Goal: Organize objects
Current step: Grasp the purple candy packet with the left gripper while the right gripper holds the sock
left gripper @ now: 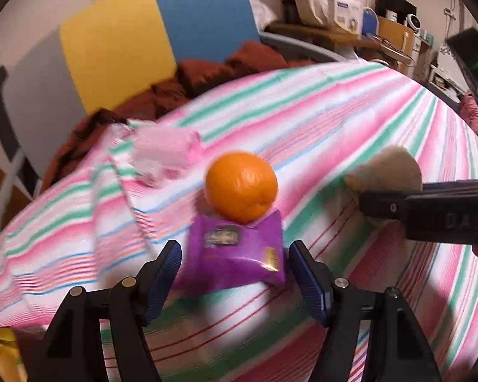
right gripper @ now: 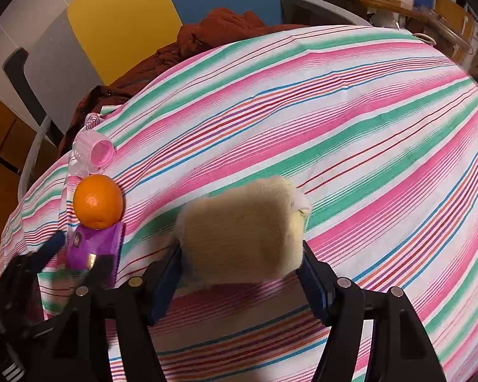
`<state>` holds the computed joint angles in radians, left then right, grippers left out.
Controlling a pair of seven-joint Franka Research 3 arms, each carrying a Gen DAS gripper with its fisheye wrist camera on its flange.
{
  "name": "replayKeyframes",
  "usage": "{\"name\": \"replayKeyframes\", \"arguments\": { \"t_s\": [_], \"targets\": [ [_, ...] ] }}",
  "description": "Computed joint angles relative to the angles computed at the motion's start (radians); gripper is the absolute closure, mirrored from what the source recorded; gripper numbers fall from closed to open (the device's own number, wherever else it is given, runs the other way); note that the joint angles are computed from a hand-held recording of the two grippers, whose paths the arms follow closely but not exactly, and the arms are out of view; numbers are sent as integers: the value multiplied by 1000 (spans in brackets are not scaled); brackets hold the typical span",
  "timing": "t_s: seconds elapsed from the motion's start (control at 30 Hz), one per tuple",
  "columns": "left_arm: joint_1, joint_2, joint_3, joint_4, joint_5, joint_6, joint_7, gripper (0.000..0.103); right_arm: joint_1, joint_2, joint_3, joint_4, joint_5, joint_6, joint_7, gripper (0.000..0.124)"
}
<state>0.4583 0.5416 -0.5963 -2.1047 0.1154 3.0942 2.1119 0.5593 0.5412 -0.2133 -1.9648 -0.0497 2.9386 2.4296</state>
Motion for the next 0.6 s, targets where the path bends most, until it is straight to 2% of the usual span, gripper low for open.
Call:
{"name": "replayKeyframes", "arguments": {
  "t_s": [0.03, 0.07, 0.13, 0.17, 0.2, 0.37, 0.6],
  "targets": [
    [27, 11, -27, 0, -8, -15, 8, 32, 0, 2, 0, 4, 1, -4, -1, 54],
    [51, 23, -51, -9, -20, 14, 15, 32, 0, 3, 0, 6, 0, -6, -1, 54],
    [69, 34, -66, -19, -12, 42, 2, 32, -1, 4, 1, 8, 1, -6, 0, 54],
    [74, 36, -69, -24, -1, 53, -6, 34, -2, 4, 2, 8, 2, -4, 0, 54],
    [79, 38, -72, -26, 11, 58, -16, 41, -1, 4, 2, 7, 2, -3, 0, 54],
    [170, 63, -142, -52, 70, 87, -44, 51, 16, 11, -14, 17, -14, -16, 10, 54],
    [231, 42, -159, -132, 183, 174, -91, 56, 48, 14, -48, 18, -52, -18, 52, 57]
  ]
}}
